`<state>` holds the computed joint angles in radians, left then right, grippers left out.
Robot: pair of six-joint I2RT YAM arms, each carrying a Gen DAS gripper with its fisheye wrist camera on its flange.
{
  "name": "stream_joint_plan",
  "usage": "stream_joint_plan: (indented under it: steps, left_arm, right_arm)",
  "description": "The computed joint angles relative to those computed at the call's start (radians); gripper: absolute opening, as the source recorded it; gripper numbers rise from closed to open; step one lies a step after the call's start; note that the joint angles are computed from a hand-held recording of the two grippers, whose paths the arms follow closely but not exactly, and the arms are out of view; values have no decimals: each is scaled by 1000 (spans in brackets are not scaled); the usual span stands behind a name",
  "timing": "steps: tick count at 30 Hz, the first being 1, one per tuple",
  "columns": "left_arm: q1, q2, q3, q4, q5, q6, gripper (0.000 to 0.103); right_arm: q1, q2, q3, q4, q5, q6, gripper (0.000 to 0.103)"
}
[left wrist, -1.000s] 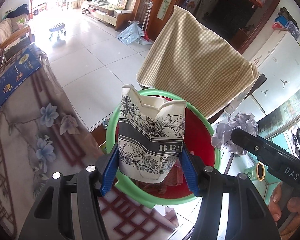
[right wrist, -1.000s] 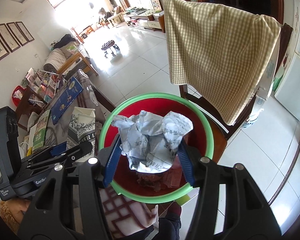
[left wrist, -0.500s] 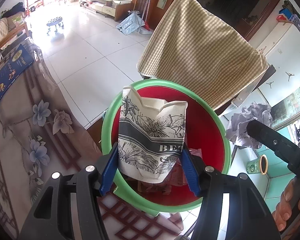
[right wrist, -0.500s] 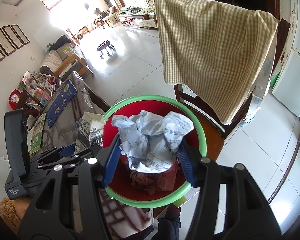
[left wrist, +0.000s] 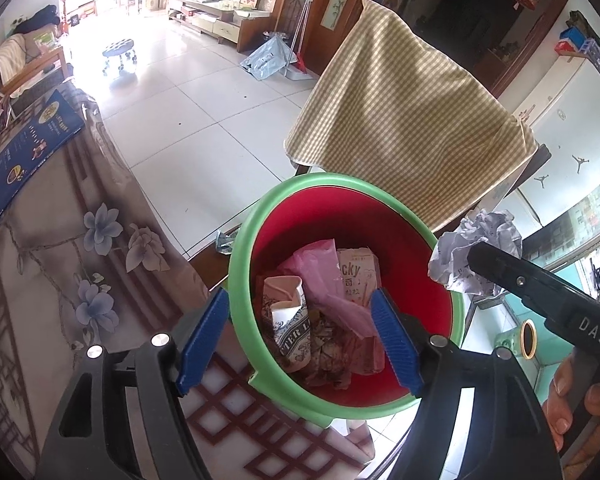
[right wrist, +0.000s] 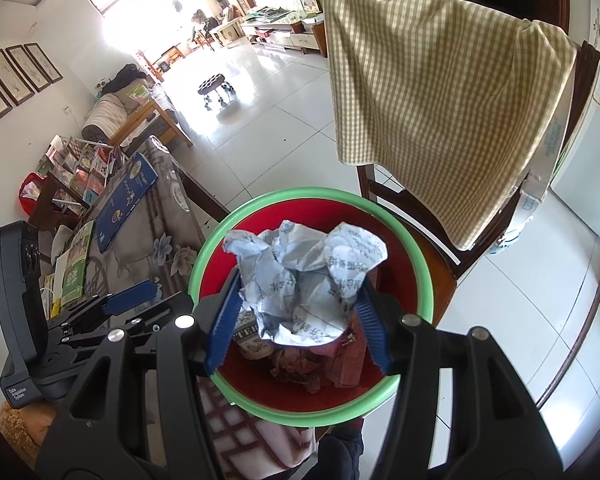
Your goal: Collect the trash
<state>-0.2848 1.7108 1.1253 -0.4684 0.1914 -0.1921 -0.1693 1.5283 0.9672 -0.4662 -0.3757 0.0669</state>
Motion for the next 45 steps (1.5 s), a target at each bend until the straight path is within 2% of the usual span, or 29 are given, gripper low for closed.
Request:
stream_joint_plan:
  steps: [16,18,20,22,24,28,31,32,34,38,41,43,45]
  left_arm:
    - [141,-126,-111,-2,-17,25,78]
    - [165,-144,-129,4,-16,34,80]
    - [195,-166,-150,5,-26,51,82]
    - [227,-182,-162,-1,-23,64,82]
    - [265,-200,-174,-7,-19,76,84]
    - [366,-269,-219,8,-14,107,95]
    - [456,-311,-235,11,24,134,95]
    - [487,-318,-231,4,41,145,95]
    - [569,-345,-230,-3,84,183,95]
    - [674,-472,-292,106,79,243,95]
    - [793,-559,-320,175,160,288,95]
    - [876,-624,-351,254,212,319,95]
    - [927,-665,-365,299,234,342,95]
  right_arm:
    - [111,82,38,23,39,32,54]
    - [130,102,46,27,55,43,60]
    - [143,118,54,28,65,55,73]
    - [163,126,57,33,91,77,79]
    - [188,125,55,44,118,96,82]
    - [242,106,44,57,158,146,85]
    - [313,73,35,73,213,183,93]
    - [347,56,30,80,242,198,97]
    - [418,21,23,90,305,226,98]
    - [553,-55,6,117,419,285,98]
    - [684,-178,-66,230,537,342,98]
    - [806,-269,-135,357,716,355,98]
    - [960,-304,-187,517,987,324,98]
